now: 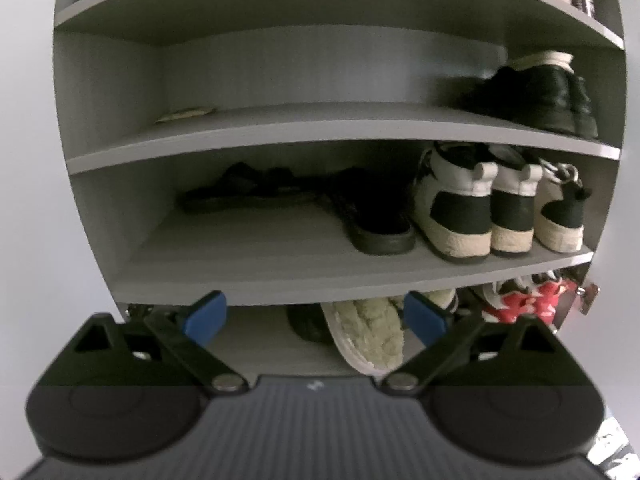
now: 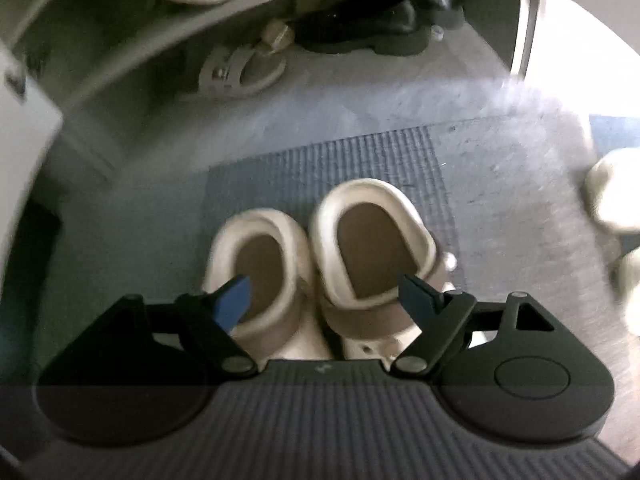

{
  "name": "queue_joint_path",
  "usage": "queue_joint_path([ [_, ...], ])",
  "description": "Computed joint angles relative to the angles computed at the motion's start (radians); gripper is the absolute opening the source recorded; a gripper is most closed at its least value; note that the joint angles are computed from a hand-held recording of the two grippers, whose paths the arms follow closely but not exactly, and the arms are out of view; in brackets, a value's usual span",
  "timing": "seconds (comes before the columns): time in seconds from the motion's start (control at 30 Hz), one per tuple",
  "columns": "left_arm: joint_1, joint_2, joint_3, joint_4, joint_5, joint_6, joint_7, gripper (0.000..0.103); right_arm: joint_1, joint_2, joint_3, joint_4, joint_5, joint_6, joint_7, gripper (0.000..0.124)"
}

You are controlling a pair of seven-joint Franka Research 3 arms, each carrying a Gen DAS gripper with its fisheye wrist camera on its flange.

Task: Organize scattered shoes
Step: 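Lift the pair of cream clogs off the mat with the right gripper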

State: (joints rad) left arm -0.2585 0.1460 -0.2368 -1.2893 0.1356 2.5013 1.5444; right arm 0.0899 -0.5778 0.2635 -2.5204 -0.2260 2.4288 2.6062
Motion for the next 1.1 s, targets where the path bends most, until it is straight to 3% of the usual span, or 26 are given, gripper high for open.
queue_joint_path([
  [0.13,-0.004,0.0,-0.007,-0.006,-0.002,-0.017,0.031,0.097,-0.031,-0.034,0.065,-0.019,-0.042,-0.063,0.13,0.083],
  [0.2,-0.001,-0.004,-0.013,-0.01,-0.032,-0.025,0.053,0.097,-0.034,-0.035,0.082,-0.022,-0.099,-0.087,0.135,0.083],
  [0.37,-0.002,-0.016,-0.014,-0.027,-0.058,-0.023,0.084,0.097,0.041,-0.058,-0.01,-0.133,-0.097,0.046,-0.025,0.085],
  [0.67,-0.011,-0.004,-0.016,-0.004,-0.077,-0.067,0.075,0.097,0.002,-0.041,-0.027,-0.187,-0.063,0.133,-0.206,0.088],
  [0.77,-0.013,-0.004,-0.017,0.001,-0.076,-0.079,0.069,0.097,-0.036,0.006,-0.006,-0.183,-0.081,0.171,-0.221,0.096],
  [0.93,-0.004,-0.039,-0.021,-0.041,-0.113,-0.055,0.123,0.097,-0.058,0.054,-0.006,-0.179,-0.098,0.223,-0.251,0.097],
  [1.03,0.007,-0.066,-0.02,-0.074,-0.16,-0.041,0.196,0.098,-0.053,0.072,-0.017,-0.165,-0.09,0.217,-0.281,0.096],
  [1.1,0.016,-0.068,-0.018,-0.058,-0.222,-0.106,0.224,0.099,-0.017,0.1,-0.063,-0.12,-0.026,0.152,-0.344,0.096],
])
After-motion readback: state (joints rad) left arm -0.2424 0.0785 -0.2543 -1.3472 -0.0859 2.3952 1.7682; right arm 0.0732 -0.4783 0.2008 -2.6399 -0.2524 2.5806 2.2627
